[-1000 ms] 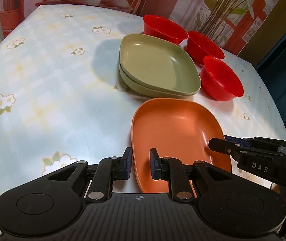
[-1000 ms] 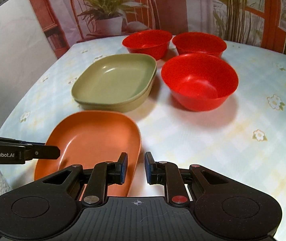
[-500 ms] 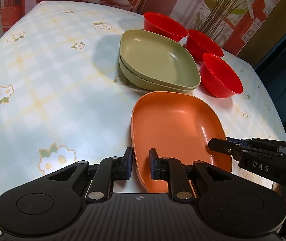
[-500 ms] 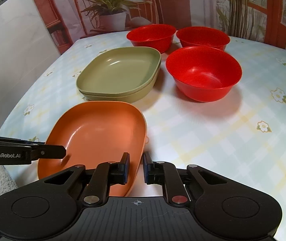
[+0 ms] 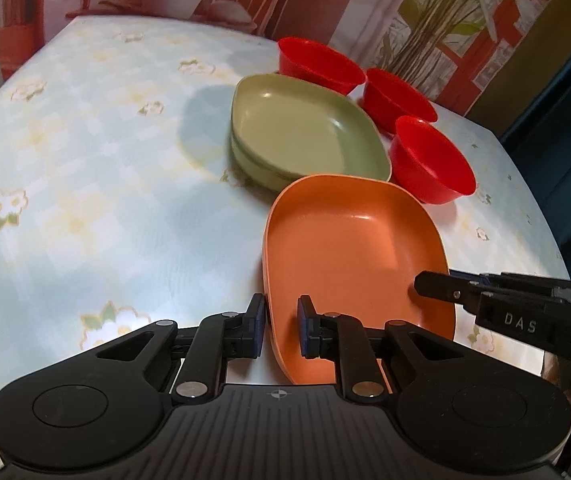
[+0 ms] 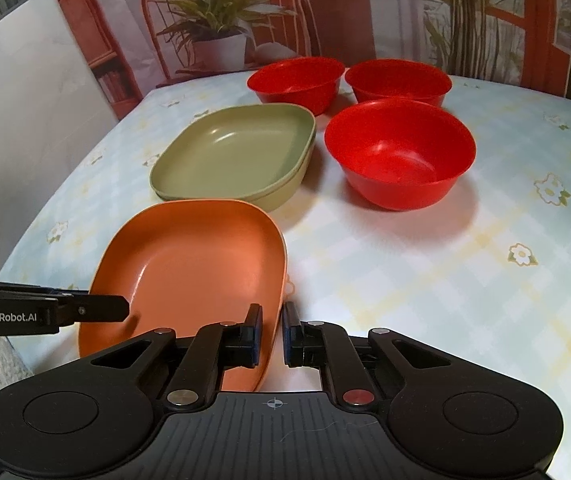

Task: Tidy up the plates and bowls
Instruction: 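Lift the orange plate with the right gripper, then lower the orange plate onto the green plate stack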

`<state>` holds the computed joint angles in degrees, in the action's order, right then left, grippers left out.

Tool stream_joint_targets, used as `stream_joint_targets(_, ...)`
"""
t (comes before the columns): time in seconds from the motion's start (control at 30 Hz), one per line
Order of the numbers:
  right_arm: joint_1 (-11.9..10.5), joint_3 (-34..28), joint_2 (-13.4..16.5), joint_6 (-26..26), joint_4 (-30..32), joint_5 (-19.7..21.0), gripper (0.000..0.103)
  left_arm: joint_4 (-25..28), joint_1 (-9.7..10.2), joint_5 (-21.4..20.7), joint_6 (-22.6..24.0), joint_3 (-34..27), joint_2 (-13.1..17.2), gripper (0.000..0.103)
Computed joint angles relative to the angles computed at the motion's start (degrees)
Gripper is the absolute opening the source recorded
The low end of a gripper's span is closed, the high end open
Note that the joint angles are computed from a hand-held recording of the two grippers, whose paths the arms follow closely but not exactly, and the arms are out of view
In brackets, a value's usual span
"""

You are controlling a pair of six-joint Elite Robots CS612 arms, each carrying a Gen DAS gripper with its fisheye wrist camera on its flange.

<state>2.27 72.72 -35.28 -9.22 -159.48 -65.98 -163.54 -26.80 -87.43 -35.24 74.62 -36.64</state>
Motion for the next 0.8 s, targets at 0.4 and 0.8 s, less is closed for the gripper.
stream_joint_targets(0.4, 0.35, -4.59, 1.55, 5.16, -1.76, 0.65, 0.010, -1.93, 1.06, 3.61, 4.63, -5.01, 1.17, 0.018)
stream_joint_targets(0.8, 1.03, -18.49, 7.90, 8.30, 0.89, -0.15, 0.010, 1.42, 2.73, 3.89, 6.98, -13.70, 4.99, 0.018)
